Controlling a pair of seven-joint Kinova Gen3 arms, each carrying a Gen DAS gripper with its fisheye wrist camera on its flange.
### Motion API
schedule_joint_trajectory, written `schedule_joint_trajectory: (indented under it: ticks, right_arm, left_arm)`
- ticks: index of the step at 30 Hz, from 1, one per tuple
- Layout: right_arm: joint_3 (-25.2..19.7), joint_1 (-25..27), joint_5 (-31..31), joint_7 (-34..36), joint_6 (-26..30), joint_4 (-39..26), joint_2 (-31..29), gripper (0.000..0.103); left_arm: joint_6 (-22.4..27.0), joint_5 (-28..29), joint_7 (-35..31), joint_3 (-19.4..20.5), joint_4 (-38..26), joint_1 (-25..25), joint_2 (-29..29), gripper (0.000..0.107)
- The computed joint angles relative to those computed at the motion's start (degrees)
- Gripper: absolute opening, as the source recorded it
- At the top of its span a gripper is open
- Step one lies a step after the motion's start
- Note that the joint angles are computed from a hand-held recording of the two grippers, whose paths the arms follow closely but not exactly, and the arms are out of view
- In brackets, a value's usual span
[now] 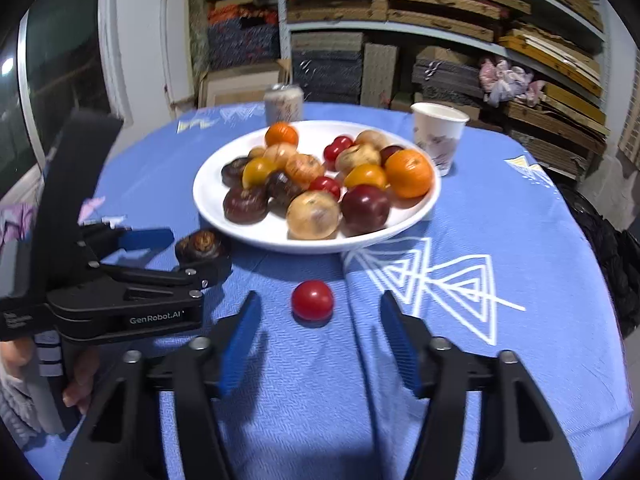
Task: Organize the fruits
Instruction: 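Grasp a dark mangosteen with the left tool while the right tool grasps a red tomato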
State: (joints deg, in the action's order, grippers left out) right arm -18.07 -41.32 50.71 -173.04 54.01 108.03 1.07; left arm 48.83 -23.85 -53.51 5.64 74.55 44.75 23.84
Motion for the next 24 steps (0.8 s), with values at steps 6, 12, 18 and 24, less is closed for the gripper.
schedule_joint_trajectory:
  ticks: [6,12,18,24]
  right_arm:
    - [1.5,0.7,-2.8,3.5,-1.8,-1.5,1.4,0.048]
    - [2.7,2.4,-6.5,6.5,-4.7,-2.2,1.8,0.047]
    - [2.9,1.9,-5.8,5.8,-4.0,-2.6,2.3,0.047]
    - [3.4,2.2,-7.9,8.2,-3.6,-3.5,2.8,0.041]
  left_arm:
    - [1.1,-0.1,-1.0,0.1,-1.1,0.2,0.7,0.082]
    - [1.1,0.5,-1.9,0.1,-1.5,0.1,1.0,0.085]
    - [1.2,1.3,-2.6,0.1,-2.1,-0.2,1.3,0.086]
    - [0.9,1.5,-2.9,-0.1,-2.1,-0.2,1.4,0.086]
